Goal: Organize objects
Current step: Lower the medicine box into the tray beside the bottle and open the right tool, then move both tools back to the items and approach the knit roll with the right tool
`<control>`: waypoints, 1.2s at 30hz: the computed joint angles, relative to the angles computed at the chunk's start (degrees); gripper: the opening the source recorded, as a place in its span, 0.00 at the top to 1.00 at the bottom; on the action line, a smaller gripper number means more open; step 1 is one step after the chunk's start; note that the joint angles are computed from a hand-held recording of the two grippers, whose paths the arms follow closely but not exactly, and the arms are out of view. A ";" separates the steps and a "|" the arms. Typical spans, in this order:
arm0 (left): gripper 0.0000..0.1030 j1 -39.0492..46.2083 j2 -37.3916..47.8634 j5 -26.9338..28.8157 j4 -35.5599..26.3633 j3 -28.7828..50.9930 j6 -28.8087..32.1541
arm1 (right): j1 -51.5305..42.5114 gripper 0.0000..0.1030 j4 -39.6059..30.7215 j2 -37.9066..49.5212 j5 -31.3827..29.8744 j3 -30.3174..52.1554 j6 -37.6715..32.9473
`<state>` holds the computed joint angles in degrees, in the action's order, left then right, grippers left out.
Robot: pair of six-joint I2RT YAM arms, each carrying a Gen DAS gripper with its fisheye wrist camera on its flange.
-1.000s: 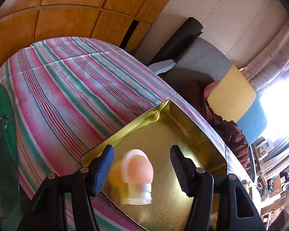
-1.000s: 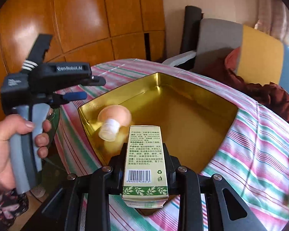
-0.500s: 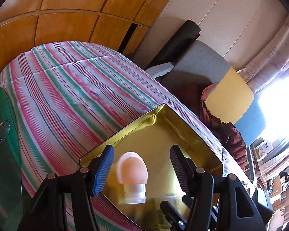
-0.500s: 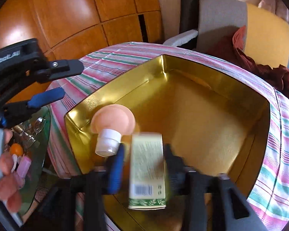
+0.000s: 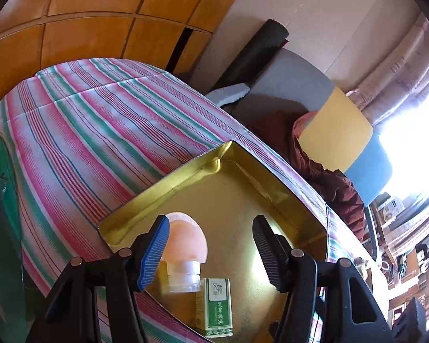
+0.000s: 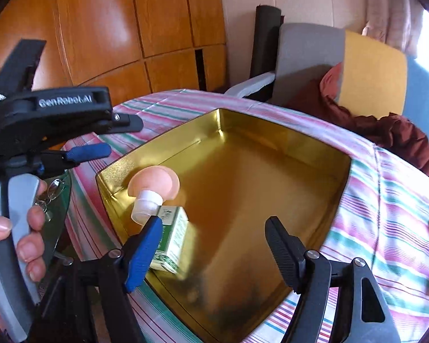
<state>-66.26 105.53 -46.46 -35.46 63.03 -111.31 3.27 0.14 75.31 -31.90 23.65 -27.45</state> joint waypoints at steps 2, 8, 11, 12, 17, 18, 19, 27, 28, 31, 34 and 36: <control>0.41 0.22 0.69 0.62 1.08 0.73 1.36 | -2.28 0.23 -1.29 -1.03 -0.80 0.27 -0.58; 0.41 0.40 4.03 1.81 3.22 4.52 6.33 | -9.63 0.23 -3.48 -1.52 -2.70 1.45 -3.14; 0.41 0.28 5.37 1.82 5.11 6.21 9.76 | -13.39 0.23 -3.40 -0.15 -3.30 2.22 -4.78; 0.41 0.21 6.01 1.78 5.62 7.13 11.45 | -14.65 0.23 -3.42 0.54 -3.46 2.55 -5.27; 0.41 0.30 8.96 3.37 10.49 10.77 21.17 | -20.88 0.23 -4.91 5.06 -4.53 5.29 -7.58; 0.41 0.25 9.74 3.87 11.27 11.80 22.98 | -22.20 0.23 -4.99 5.82 -4.68 5.60 -8.33; 0.41 0.21 10.64 4.42 12.20 12.92 24.97 | -23.16 0.23 -4.64 6.51 -4.59 5.76 -8.65; 0.41 -1.15 18.06 9.08 17.32 22.99 37.54 | -34.97 0.23 -4.21 13.98 -6.53 10.16 -13.41; 0.41 -1.40 19.19 9.71 17.56 24.64 38.88 | -36.47 0.22 -4.05 15.00 -6.62 10.83 -14.04; 0.41 -2.12 22.65 11.38 17.06 29.93 42.37 | -40.58 0.22 -4.23 18.67 -6.08 13.89 -16.13; 0.41 -3.02 26.55 12.88 15.72 36.28 45.96 | -44.66 0.20 -5.83 23.43 -5.28 18.38 -19.91; 0.41 -3.57 28.98 14.25 15.23 40.01 48.13 | -46.54 0.20 -7.22 26.72 -3.83 22.20 -22.51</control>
<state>-69.83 134.51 -32.21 -20.24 103.05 -63.18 -43.26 -7.08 102.03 -35.73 45.85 -49.95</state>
